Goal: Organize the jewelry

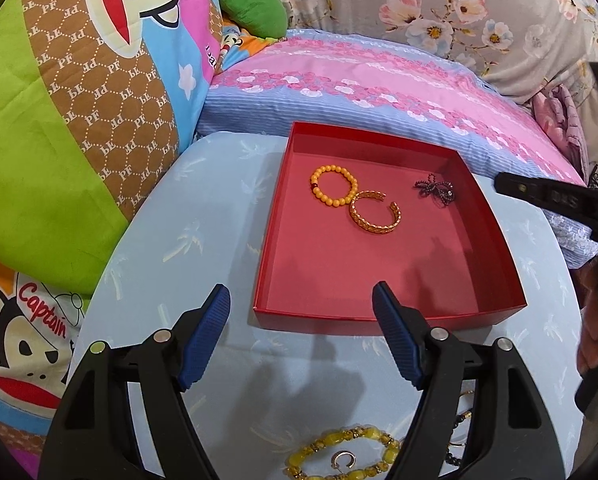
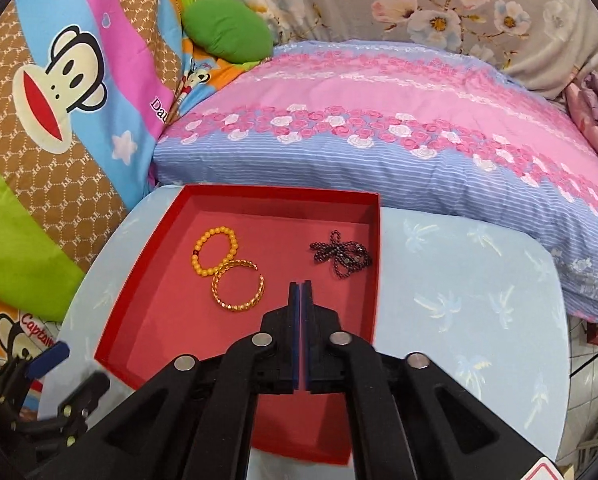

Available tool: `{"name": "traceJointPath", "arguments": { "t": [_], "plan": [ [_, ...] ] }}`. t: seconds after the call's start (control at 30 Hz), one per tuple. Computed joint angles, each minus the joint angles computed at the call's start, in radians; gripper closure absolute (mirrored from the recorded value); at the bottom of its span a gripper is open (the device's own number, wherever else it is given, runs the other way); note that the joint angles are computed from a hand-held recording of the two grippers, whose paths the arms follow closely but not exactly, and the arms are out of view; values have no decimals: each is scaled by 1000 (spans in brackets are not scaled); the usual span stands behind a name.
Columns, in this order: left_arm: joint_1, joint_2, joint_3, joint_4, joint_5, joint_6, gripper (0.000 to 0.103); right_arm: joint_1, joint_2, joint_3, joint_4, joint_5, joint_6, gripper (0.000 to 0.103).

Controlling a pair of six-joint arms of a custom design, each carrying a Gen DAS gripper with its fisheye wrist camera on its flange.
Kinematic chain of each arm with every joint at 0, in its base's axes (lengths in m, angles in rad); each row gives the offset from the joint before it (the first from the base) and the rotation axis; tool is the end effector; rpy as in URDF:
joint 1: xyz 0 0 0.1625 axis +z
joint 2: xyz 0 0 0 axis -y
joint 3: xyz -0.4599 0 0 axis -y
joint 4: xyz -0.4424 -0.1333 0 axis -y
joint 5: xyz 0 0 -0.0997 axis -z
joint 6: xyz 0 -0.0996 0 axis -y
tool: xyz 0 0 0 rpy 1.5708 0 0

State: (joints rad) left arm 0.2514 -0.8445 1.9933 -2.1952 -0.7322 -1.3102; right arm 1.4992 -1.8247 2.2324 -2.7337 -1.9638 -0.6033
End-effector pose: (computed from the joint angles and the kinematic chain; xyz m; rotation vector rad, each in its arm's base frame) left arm -0.4710 -0.3351 -0.0048 0.2868 2.3076 -0.8387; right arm 0.0644 -0.4320 0.4336 0.4535 -2.3960 0.7496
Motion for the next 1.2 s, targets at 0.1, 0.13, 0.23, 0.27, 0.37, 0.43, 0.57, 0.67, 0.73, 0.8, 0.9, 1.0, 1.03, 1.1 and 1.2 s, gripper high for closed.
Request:
{"name": "traceJointPath", "arguments": {
  "t": [0.1, 0.13, 0.23, 0.27, 0.37, 0.43, 0.57, 0.67, 0.73, 0.8, 0.9, 1.0, 1.03, 1.1, 1.2],
  "plan": [
    [1, -1, -1, 7, 4, 2, 33, -6, 88, -44, -14, -26, 32, 69],
    [2, -2, -2, 10, 7, 3, 33, -4, 123, -58, -29, -44, 38, 68],
    [12, -5, 0, 8, 12, 8, 33, -3, 204, -90, -62, -92, 45, 68],
    [16, -5, 0, 8, 12, 9, 33, -1, 235, -102, -75, -115, 47, 68],
    [28, -7, 6, -2, 11, 13, 33, 1, 298, -129, -84, -171, 58, 72],
    [37, -7, 9, -7, 10, 14, 33, -2, 332, -148, -71, -207, 71, 84],
    [49, -8, 15, -17, 5, 12, 33, -11, 342, -153, -67, -214, 72, 100],
    [49, -10, 19, -21, 1, 10, 33, -18, 293, -116, -106, -153, 50, 100],
    [47, -10, 22, -23, -1, 11, 33, -25, 237, -88, -97, -101, 47, 100],
    [46, -9, 22, -29, -4, 12, 33, -29, 192, -67, -90, -66, 43, 100],
    [40, -6, 22, -36, -11, 11, 33, -34, 113, -37, -49, -15, 46, 100],
    [30, -5, 23, -37, -16, 10, 33, -28, 36, -5, -12, 25, 46, 100],
    [24, -6, 23, -33, -19, 9, 33, -28, -3, 12, 0, 41, 41, 100],
    [16, -8, 26, -29, -23, 5, 33, -28, -66, 33, 34, 71, 37, 100],
    [3, -10, 30, -22, -35, -6, 33, -36, -166, 67, 101, 110, 40, 100]
  ]
}}
